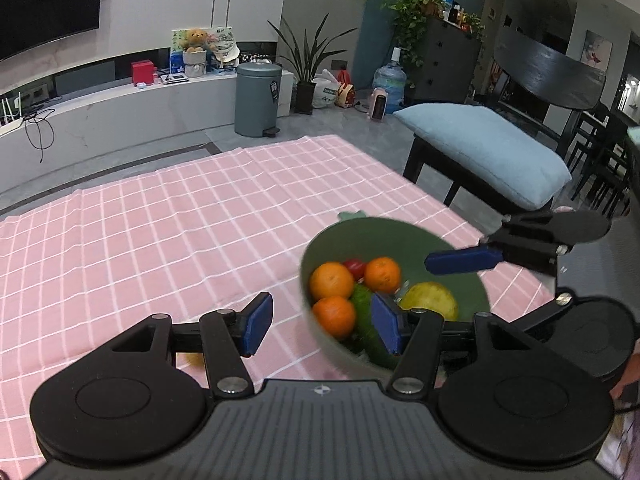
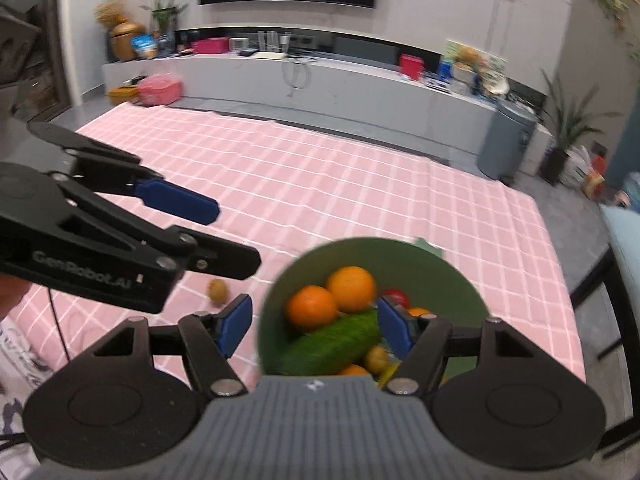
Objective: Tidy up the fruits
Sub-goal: 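Move both tools back to the kiwis and grasp a kiwi with the right tool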
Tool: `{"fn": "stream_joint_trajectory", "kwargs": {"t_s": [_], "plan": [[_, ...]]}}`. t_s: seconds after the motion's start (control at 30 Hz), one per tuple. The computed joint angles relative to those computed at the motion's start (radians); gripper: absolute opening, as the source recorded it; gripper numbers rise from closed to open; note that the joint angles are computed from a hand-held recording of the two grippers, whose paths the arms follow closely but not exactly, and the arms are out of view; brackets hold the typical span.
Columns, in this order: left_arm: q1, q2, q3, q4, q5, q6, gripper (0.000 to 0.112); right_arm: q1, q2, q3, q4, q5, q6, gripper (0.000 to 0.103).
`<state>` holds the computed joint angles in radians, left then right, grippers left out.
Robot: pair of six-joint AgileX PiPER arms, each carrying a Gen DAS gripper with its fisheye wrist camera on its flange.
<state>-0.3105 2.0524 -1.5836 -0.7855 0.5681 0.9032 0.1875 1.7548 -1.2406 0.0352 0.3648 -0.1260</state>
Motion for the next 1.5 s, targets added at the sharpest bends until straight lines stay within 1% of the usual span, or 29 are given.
{"fn": "stream_joint_trajectory", "kwargs": {"t_s": [0.1, 0.2, 0.3, 0.37, 0.53, 0.6, 0.7, 0.77, 0.83, 0.97, 1.03, 1.13, 1.2, 1.23, 1.4, 1.5], "plan": [[0.025, -0.002, 0.018, 0.011, -0.003, 0.014, 0.066, 0.029, 0.003, -0.014, 0.025, 0.004, -0.046, 0.066], [0.056, -0.001, 0.031, -0.007, 0.006, 0.049, 0.066, 0.051, 0.032, -0.057, 0.056, 0.022, -0.109, 0.065], [0.093, 0.012, 0.034, -0.043, 0.025, 0.087, 0.066, 0.074, 0.065, -0.103, 0.051, 0.051, -0.153, 0.060], [0.116, 0.019, 0.044, -0.070, 0.032, 0.117, 0.066, 0.084, 0.097, -0.148, 0.041, 0.084, -0.179, 0.059], [0.153, 0.044, 0.058, -0.103, 0.044, 0.181, 0.066, 0.109, 0.170, -0.256, 0.021, 0.184, -0.243, 0.053], [0.164, 0.056, 0.062, -0.120, 0.045, 0.209, 0.066, 0.115, 0.196, -0.291, 0.003, 0.211, -0.271, 0.052], [0.179, 0.092, 0.039, -0.114, 0.065, 0.216, 0.066, 0.120, 0.248, -0.359, -0.010, 0.256, -0.297, 0.051], [0.182, 0.112, 0.021, -0.077, 0.069, 0.195, 0.062, 0.123, 0.281, -0.405, -0.011, 0.289, -0.292, 0.047], [0.186, 0.127, 0.001, -0.048, 0.078, 0.170, 0.062, 0.124, 0.316, -0.451, -0.001, 0.321, -0.280, 0.043], [0.201, 0.158, -0.044, -0.013, 0.104, 0.128, 0.058, 0.127, 0.384, -0.526, 0.032, 0.362, -0.256, 0.041], [0.206, 0.174, -0.064, 0.001, 0.101, 0.106, 0.055, 0.133, 0.416, -0.559, 0.043, 0.378, -0.251, 0.041], [0.214, 0.196, -0.101, 0.029, 0.112, 0.055, 0.052, 0.146, 0.459, -0.608, 0.025, 0.404, -0.212, 0.040], [0.219, 0.205, -0.117, 0.029, 0.122, 0.051, 0.050, 0.149, 0.491, -0.649, 0.020, 0.425, -0.193, 0.039], [0.219, 0.207, -0.121, 0.034, 0.122, 0.048, 0.049, 0.151, 0.507, -0.669, 0.013, 0.439, -0.182, 0.037], [0.214, 0.218, -0.131, 0.043, 0.113, 0.048, 0.049, 0.153, 0.577, -0.765, -0.002, 0.494, -0.155, 0.031], [0.214, 0.237, -0.158, 0.052, 0.126, 0.038, 0.049, 0.156, 0.610, -0.807, -0.013, 0.516, -0.134, 0.030]]}}
